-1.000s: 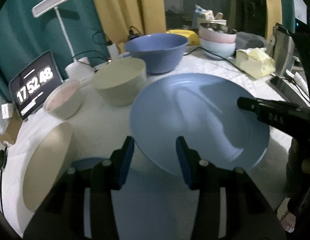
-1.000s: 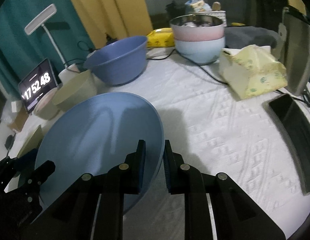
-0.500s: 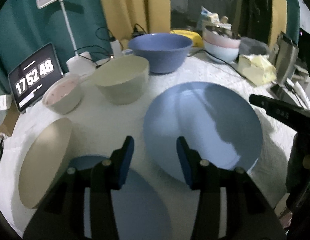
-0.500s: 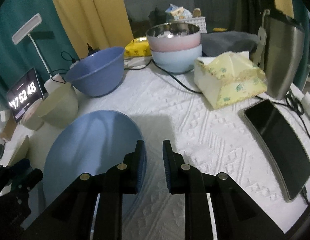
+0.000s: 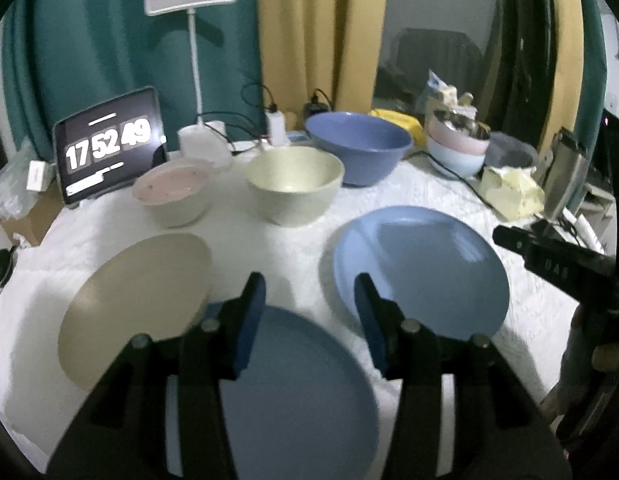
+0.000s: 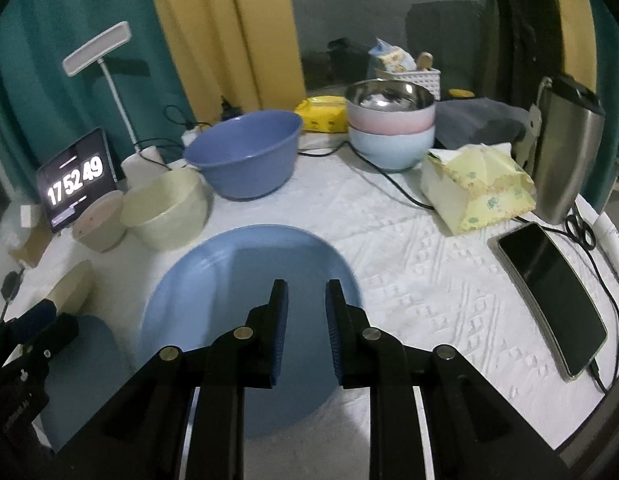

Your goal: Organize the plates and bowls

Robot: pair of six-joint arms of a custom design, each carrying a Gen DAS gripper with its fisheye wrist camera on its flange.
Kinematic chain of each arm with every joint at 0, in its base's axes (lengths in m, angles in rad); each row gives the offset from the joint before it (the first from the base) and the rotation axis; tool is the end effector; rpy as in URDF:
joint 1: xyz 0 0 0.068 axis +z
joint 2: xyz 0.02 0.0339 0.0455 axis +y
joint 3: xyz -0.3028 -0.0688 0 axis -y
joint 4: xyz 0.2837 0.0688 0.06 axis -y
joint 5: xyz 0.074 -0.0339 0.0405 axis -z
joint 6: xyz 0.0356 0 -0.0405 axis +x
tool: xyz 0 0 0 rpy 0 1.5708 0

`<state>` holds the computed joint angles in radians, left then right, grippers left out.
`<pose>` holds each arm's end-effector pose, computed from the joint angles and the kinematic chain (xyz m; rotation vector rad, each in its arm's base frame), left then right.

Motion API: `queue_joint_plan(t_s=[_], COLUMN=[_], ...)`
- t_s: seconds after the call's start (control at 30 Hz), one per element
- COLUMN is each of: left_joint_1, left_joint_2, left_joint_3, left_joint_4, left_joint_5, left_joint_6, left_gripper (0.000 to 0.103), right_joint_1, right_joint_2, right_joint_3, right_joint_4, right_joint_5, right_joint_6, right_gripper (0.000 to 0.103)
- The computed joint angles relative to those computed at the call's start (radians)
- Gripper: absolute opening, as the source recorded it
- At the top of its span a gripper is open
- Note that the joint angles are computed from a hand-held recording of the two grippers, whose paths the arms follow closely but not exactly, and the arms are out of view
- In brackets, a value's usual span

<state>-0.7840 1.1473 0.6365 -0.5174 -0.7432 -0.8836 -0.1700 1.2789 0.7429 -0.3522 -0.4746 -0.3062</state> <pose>0.1757 -0.1412 0.2174 -0.3545 2.2281 0.1255 0.2729 -0.0303 0.2282 -0.3616 2.3325 0.3557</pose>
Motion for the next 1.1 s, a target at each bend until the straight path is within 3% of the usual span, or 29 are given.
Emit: queue_joint_plan(t_s=[0.4, 0.87, 1.0, 1.1], left_joint_1=[-0.003, 0.066, 0.105, 0.160], left_joint_2=[-0.248, -0.497, -0.580, -0.630], left_joint_3=[-0.099, -0.183, -0.209, -0.226], left_joint_4=[-0.127, -0.262, -0.295, -0.301], left_joint_5=[-0.053, -0.073, -0.073, -0.048], left_joint_6=[-0.062, -0.077, -0.058, -0.024], left_gripper=[0.049, 0.052, 0.067, 0.067], right_joint_1=[0.171, 0.382, 0.445, 0.491], right_joint_2=[-0.164, -0.233, -0.232, -0.228], right_joint_3=[-0.062, -0.080, -0.076, -0.073], right_joint_4=[-0.028, -0.034, -0.032, -0.031], right_joint_5=[0.085, 0.218, 0.258, 0.287], right_joint_6=[0.066, 0.156, 0.180, 0.197], right_gripper=[0.023, 0.024, 0.024, 0.024])
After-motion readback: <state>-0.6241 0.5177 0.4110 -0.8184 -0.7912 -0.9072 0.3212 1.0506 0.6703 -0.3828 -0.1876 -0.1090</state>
